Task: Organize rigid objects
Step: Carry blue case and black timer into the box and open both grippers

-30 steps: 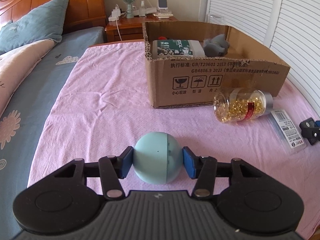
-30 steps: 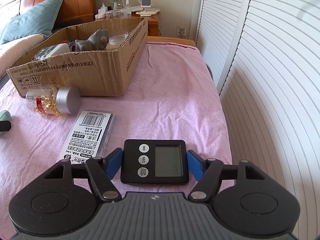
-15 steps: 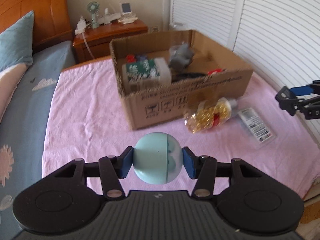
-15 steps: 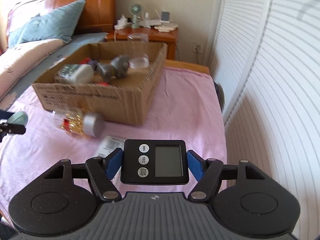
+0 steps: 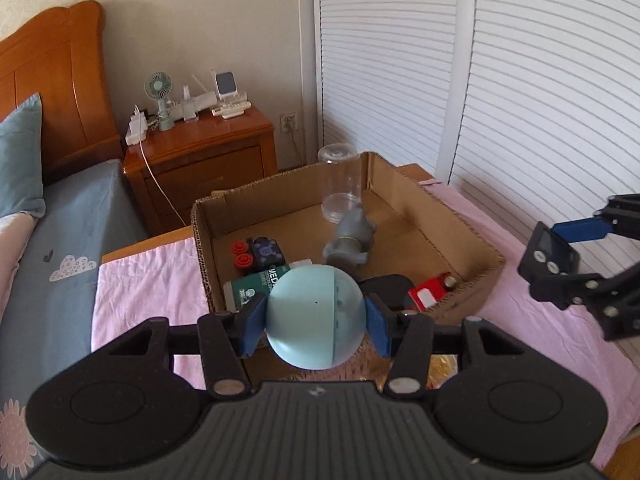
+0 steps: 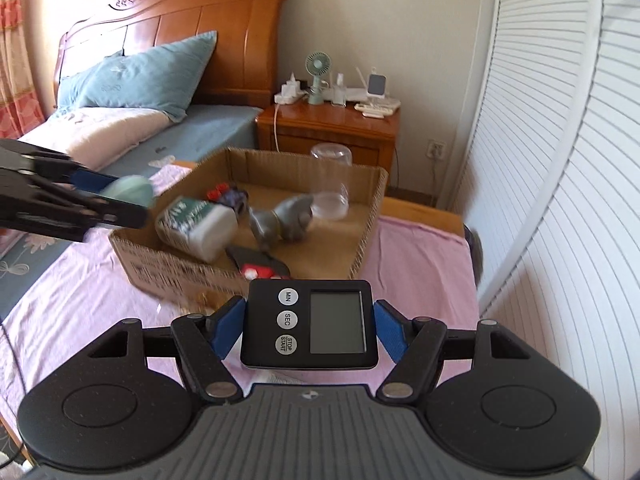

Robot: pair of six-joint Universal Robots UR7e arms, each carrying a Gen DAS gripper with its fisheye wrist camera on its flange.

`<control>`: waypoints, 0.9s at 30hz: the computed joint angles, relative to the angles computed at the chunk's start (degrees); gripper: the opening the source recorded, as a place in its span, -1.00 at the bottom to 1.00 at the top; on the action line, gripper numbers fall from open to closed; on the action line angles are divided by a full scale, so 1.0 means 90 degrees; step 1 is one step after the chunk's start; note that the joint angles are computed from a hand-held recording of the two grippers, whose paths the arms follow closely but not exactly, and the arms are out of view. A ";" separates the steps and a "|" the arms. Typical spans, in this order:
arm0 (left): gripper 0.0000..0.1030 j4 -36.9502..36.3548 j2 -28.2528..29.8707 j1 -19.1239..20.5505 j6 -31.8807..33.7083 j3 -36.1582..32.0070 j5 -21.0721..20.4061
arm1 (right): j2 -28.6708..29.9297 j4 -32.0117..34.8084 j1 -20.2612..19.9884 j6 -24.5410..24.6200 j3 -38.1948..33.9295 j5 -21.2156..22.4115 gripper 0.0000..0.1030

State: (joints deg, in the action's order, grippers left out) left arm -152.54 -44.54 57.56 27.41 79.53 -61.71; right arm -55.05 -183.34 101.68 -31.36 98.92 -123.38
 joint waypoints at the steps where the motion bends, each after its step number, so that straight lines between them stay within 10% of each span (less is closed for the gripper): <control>1: 0.00 0.0045 0.0110 0.0027 -0.0034 -0.0112 0.0056 | 0.0023 0.0018 0.0002 0.0007 -0.0041 0.0025 0.43; 17: 0.03 0.0909 0.0479 0.0272 -0.0491 -0.0638 0.0069 | 0.0177 0.0194 0.0019 0.0023 -0.0259 0.0141 0.43; 22: 0.71 0.0539 0.0364 0.0232 -0.0498 -0.0417 0.0158 | 0.0246 0.0259 0.0057 -0.0015 -0.0355 0.0105 0.43; 27: 0.96 0.0106 0.0082 0.0142 -0.0384 -0.0003 0.0143 | 0.0395 0.0536 0.0036 0.0088 -0.0667 0.0088 0.43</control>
